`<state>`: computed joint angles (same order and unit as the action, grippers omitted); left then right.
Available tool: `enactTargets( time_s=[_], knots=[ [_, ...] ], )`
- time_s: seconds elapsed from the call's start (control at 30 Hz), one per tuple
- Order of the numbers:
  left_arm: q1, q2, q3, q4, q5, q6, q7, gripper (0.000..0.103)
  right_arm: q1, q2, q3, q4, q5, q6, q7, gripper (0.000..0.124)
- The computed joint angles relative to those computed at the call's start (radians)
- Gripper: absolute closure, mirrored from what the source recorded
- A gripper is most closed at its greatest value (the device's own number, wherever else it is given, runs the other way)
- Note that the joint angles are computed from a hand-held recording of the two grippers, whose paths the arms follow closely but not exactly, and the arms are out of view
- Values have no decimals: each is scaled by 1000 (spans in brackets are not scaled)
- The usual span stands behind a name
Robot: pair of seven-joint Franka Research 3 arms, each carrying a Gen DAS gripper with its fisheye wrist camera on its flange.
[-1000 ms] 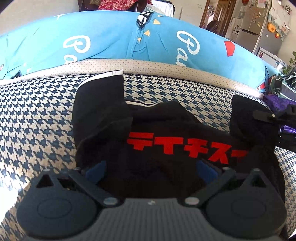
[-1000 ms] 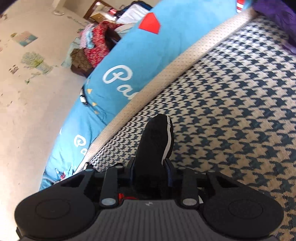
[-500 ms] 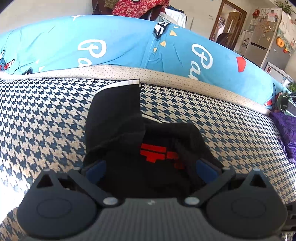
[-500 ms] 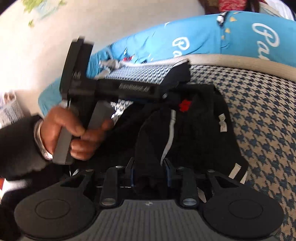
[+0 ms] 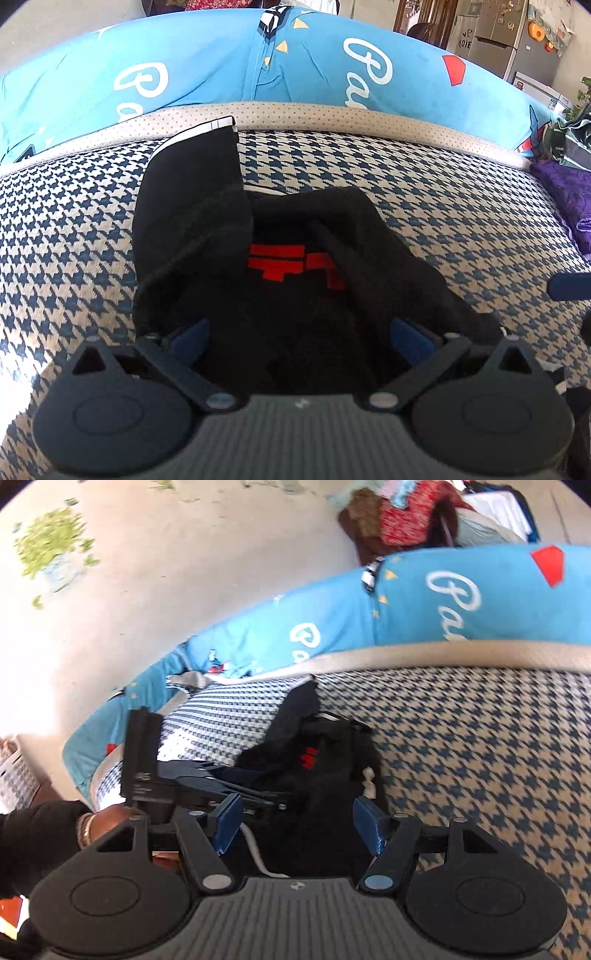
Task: Fold clothes
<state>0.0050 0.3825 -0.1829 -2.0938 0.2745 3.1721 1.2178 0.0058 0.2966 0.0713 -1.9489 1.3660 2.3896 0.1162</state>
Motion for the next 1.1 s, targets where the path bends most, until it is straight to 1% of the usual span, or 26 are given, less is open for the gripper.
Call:
enactTargets(
  time_s=[0.07,0.17,0.27,0.33,0.4,0.5,0.53,0.57,0.63,0.67,0.7,0.73,0.83,0.87,1.03,1.1],
  knots=[
    [8,0,-9,0,-2,-3,2,0,20,37,-14,31,-72,58,131,58],
    [26,1,-28,0,-11,-6,9,0,13,92,-15,77,-162,54,278,58],
    [32,2,-35,1,-16,-10,14,0,-5,140,-6,111,-219,36,409,58],
    [39,2,-43,0,-20,-13,19,0,-23,146,10,108,-215,35,432,58],
    [42,3,-48,2,-25,-17,24,0,-42,155,28,116,-193,23,424,58],
    [45,5,-51,3,-31,-21,29,0,-51,162,38,118,-180,23,423,58],
    [45,5,-53,4,-33,-22,31,0,-50,162,41,119,-179,27,419,60],
    [46,6,-54,4,-35,-23,33,0,-47,167,42,124,-186,29,422,71],
    [47,7,-55,5,-39,-25,35,0,-42,175,45,133,-200,32,427,78],
    [47,7,-55,6,-40,-26,36,0,-41,171,46,127,-201,44,420,84],
    [46,7,-55,6,-42,-26,37,0,-39,167,49,121,-201,58,404,89],
    [45,7,-54,6,-43,-26,37,0,-37,163,51,115,-200,72,388,96],
    [45,7,-55,5,-48,-21,36,0,-34,144,64,92,-172,117,310,106],
    [46,7,-55,5,-50,-18,35,0,-30,134,69,82,-156,144,270,108],
    [73,12,-81,5,-64,6,29,0,-12,97,86,59,-23,275,69,112],
    [60,13,-65,6,-62,19,14,0,0,99,87,74,41,328,14,112]
  ],
)
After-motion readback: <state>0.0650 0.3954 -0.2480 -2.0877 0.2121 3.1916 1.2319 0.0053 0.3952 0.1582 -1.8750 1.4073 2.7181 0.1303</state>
